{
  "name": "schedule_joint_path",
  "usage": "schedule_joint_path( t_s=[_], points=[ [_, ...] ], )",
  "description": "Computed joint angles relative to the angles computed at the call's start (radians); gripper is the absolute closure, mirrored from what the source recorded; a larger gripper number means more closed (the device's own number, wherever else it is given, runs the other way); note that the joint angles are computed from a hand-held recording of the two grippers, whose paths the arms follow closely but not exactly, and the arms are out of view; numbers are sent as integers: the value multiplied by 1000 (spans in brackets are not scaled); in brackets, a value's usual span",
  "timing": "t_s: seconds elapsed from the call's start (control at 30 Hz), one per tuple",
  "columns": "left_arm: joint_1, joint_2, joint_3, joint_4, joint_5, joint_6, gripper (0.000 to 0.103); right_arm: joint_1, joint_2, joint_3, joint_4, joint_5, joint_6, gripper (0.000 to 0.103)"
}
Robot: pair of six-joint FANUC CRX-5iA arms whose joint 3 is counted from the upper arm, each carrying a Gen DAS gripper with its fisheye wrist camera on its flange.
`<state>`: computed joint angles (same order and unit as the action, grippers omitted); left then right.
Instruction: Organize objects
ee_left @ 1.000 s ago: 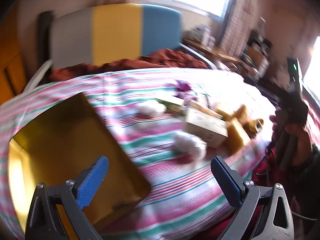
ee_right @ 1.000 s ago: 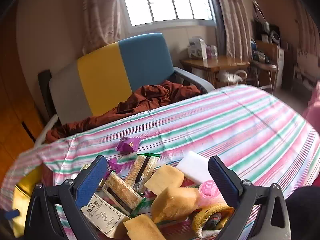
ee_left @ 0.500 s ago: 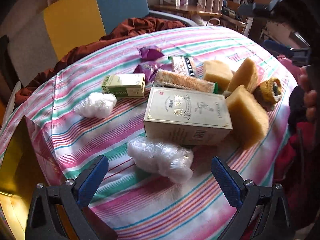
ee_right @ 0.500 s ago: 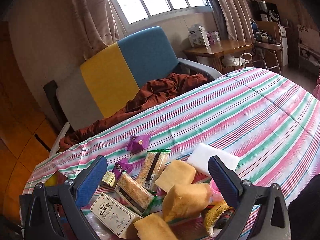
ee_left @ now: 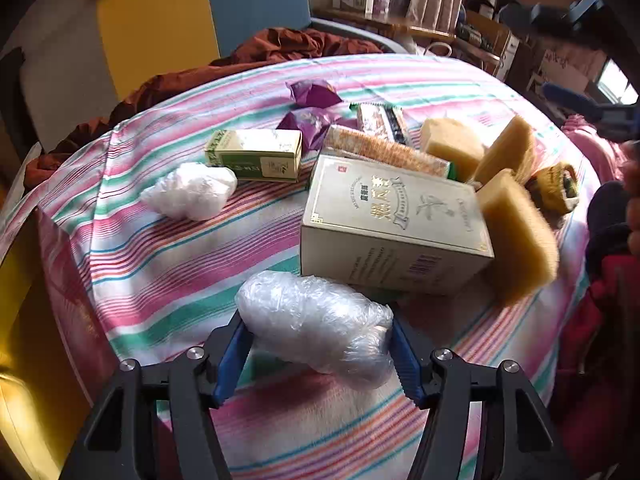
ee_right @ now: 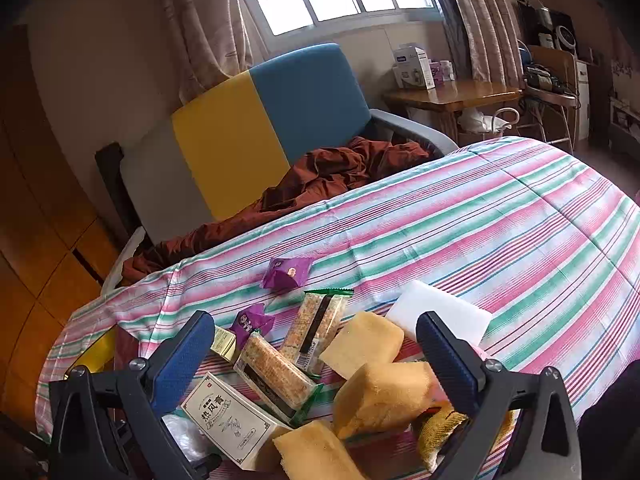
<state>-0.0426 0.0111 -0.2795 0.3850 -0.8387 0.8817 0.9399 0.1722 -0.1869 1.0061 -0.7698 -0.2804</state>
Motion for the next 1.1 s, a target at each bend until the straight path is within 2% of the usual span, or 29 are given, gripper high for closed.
schedule_joint_path(
  t_s=[0.13, 0.23, 0.33, 0.43, 0.57, 0.63, 0.73, 0.77, 0.87, 0.9, 1.1],
  points=[
    [42, -84, -71, 81, 13, -59, 38, 10, 30, 53, -92, 28, 152, 0],
    [82, -149, -120, 145, 8, -119, 38, 32, 79, 136, -203, 18, 358, 0],
    [130, -205, -166, 219, 1, -174, 38, 57, 141, 238, -315, -24, 595, 0],
    [180, -239, -192, 264, -17, -201, 38, 74, 222, 362, -418, -112, 807, 2],
    [243, -280, -223, 300, -23, -212, 38, 69, 303, 495, -537, -207, 1012, 2],
    [285, -299, -239, 316, -28, -216, 38, 66, 342, 550, -567, -255, 1077, 6],
    [341, -324, -257, 323, -29, -213, 37, 59, 392, 618, -607, -307, 1144, 26],
    [364, -332, -263, 322, -31, -210, 37, 60, 404, 631, -609, -318, 1158, 36],
    [431, -355, -282, 313, -35, -202, 37, 67, 420, 641, -596, -325, 1190, 47],
    [451, -363, -289, 308, -35, -198, 37, 66, 423, 650, -608, -319, 1203, 50],
    [563, -388, -315, 242, -22, -131, 37, 73, 447, 690, -619, -312, 1219, 50]
  ],
)
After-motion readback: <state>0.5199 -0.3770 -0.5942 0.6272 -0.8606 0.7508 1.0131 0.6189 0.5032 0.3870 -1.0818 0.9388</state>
